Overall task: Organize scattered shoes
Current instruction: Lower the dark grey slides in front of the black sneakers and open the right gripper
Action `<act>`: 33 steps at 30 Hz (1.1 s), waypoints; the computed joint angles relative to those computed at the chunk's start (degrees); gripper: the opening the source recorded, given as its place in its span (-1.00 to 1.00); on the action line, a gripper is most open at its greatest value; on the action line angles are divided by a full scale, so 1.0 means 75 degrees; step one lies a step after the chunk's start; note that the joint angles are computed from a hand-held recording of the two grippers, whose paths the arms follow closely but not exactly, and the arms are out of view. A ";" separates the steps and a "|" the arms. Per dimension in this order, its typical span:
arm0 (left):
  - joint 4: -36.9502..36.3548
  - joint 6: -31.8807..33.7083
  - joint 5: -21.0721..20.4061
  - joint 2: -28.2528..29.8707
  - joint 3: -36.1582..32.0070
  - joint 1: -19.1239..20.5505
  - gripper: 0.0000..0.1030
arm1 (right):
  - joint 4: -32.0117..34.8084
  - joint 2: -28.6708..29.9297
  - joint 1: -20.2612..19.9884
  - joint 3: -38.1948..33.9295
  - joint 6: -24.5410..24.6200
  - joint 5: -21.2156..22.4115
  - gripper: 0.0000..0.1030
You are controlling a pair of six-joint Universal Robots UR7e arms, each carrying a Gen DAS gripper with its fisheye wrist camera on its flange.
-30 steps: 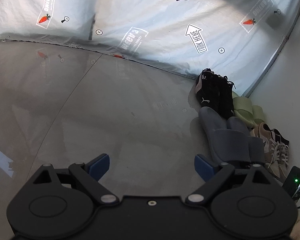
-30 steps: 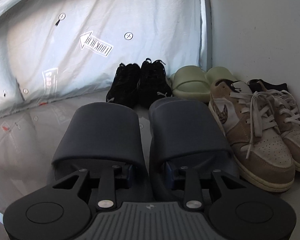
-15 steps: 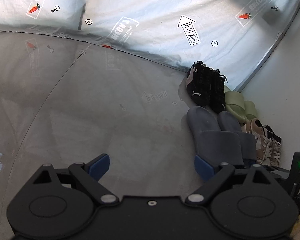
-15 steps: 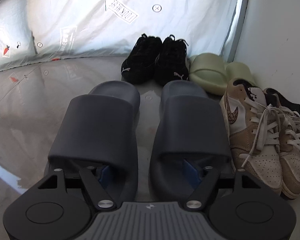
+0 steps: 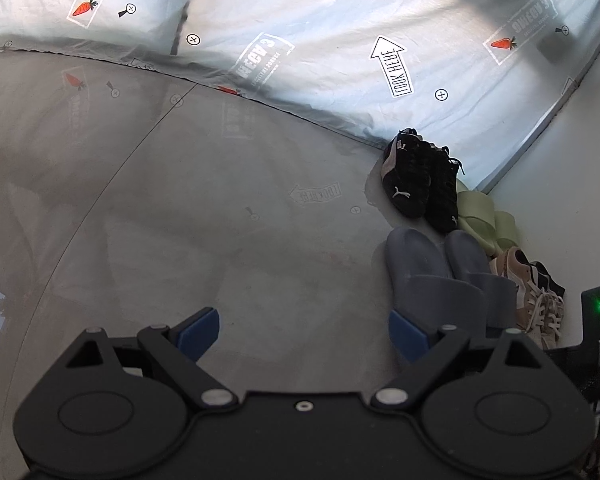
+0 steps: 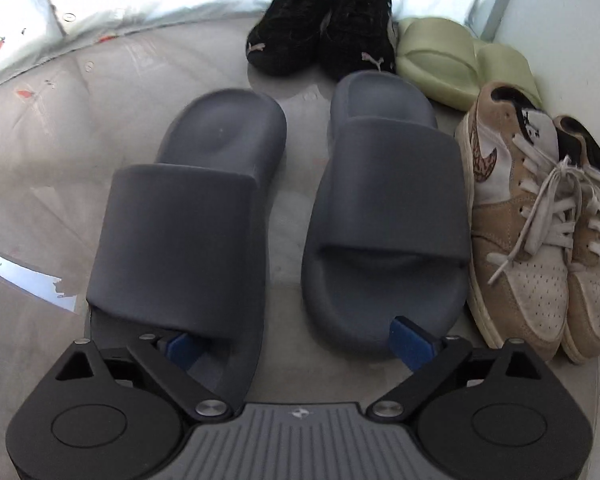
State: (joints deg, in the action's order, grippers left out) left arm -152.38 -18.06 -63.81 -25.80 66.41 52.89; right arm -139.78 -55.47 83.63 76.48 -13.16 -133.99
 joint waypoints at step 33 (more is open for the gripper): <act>-0.0075 -0.0175 0.0123 0.0045 -0.0010 0.0050 0.79 | -0.6670 0.1221 0.0392 0.0843 -0.3442 0.0705 0.62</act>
State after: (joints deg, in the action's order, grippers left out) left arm -152.94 -19.37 -62.88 -25.47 66.34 53.26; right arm -189.80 -46.31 86.57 82.80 -38.98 -128.70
